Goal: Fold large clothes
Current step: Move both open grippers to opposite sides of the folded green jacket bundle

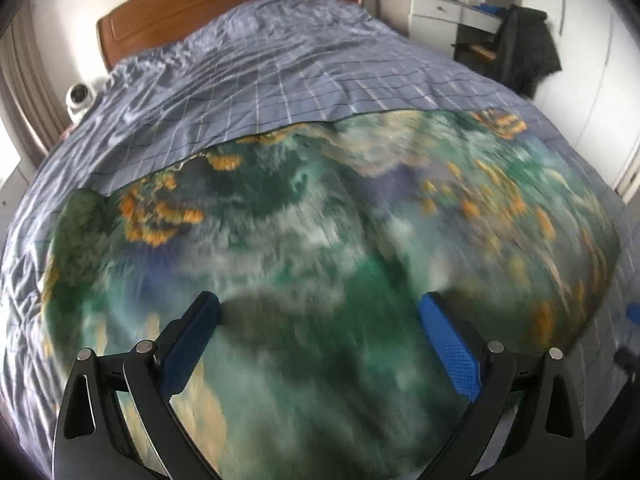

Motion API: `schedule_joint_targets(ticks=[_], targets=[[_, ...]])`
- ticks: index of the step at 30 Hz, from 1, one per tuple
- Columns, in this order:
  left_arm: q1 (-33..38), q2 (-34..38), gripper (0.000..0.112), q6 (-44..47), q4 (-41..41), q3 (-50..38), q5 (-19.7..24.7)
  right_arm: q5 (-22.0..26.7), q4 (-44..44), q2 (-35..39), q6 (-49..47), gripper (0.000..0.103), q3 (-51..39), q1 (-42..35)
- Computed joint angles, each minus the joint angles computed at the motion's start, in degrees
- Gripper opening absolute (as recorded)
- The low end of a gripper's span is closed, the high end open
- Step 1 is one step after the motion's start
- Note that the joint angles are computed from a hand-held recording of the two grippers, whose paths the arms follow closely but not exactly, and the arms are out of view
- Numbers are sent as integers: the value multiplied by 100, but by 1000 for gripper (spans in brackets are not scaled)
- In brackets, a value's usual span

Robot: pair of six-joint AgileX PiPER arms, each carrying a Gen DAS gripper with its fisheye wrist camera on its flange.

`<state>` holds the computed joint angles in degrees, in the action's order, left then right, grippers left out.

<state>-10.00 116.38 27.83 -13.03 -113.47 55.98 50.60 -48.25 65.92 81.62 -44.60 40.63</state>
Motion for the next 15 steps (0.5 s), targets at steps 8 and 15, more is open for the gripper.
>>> schedule_joint_targets(ticks=[8, 15], targets=[[142, -1211, 100, 738, -476, 1870, -506, 193, 6, 135, -77, 80, -179, 216], [206, -1564, 100, 1175, -915, 2188, -208, 255, 86, 114, -35, 80, -209, 291]])
